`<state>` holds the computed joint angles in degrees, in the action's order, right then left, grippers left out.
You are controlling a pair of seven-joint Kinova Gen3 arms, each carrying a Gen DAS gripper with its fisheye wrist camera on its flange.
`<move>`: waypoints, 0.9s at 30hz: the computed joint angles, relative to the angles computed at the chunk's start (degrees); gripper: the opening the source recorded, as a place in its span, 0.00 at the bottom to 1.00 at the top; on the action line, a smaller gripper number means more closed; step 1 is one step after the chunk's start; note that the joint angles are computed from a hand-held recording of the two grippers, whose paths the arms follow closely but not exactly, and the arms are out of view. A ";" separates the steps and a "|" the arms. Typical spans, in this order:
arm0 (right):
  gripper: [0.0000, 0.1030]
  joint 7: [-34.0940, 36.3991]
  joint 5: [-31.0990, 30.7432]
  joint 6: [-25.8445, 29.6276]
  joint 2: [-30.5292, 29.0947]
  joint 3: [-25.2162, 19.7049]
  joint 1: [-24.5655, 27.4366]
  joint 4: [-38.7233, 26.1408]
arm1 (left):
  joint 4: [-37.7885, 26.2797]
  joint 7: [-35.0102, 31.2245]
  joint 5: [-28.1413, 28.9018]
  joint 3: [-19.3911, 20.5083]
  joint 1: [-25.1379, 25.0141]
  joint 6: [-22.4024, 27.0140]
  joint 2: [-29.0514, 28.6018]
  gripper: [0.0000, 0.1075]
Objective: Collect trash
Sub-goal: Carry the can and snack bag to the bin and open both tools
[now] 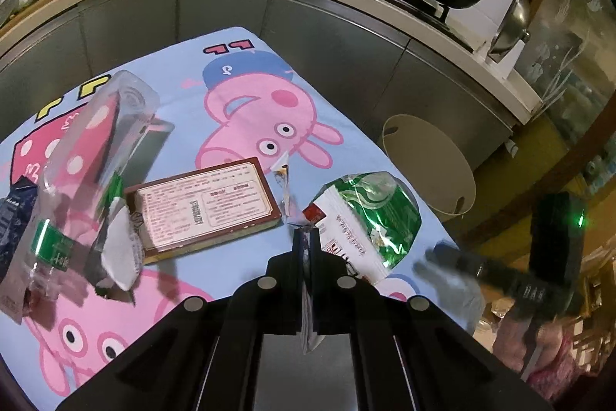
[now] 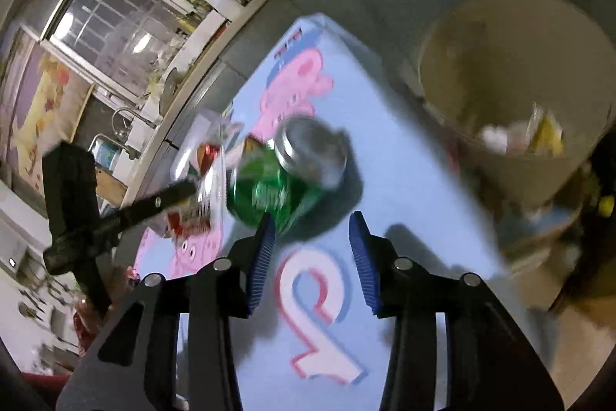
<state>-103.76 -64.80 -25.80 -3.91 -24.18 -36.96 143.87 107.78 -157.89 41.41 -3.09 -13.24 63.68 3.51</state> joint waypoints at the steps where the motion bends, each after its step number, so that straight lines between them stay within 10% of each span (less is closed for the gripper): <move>1: 0.39 -2.33 0.04 -2.05 1.61 -0.04 -1.39 -0.17 | -0.09 0.01 -0.11 0.13 0.14 -0.06 0.30 0.03; 8: 0.38 -13.70 7.96 -11.22 11.65 0.35 -1.32 -3.04 | -0.79 -0.35 -0.27 0.66 0.03 0.51 1.66 0.03; 12: 0.18 -13.40 8.66 -12.70 14.58 -5.30 5.69 -5.16 | -1.36 0.10 -0.63 0.82 -0.10 0.48 1.96 0.03; 21: 0.12 5.73 -9.57 -18.41 4.20 5.77 -7.71 -1.76 | -3.91 5.82 -1.73 4.50 5.05 -1.81 2.88 0.03; 27: 0.12 11.55 -18.81 -19.87 -2.78 -0.78 1.89 2.68 | -7.21 13.19 -3.99 8.78 12.59 -4.53 5.17 0.03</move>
<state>-92.21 -83.61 -45.67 -6.69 -24.97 -35.07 146.55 100.57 -144.70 37.41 5.68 -0.64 59.14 8.69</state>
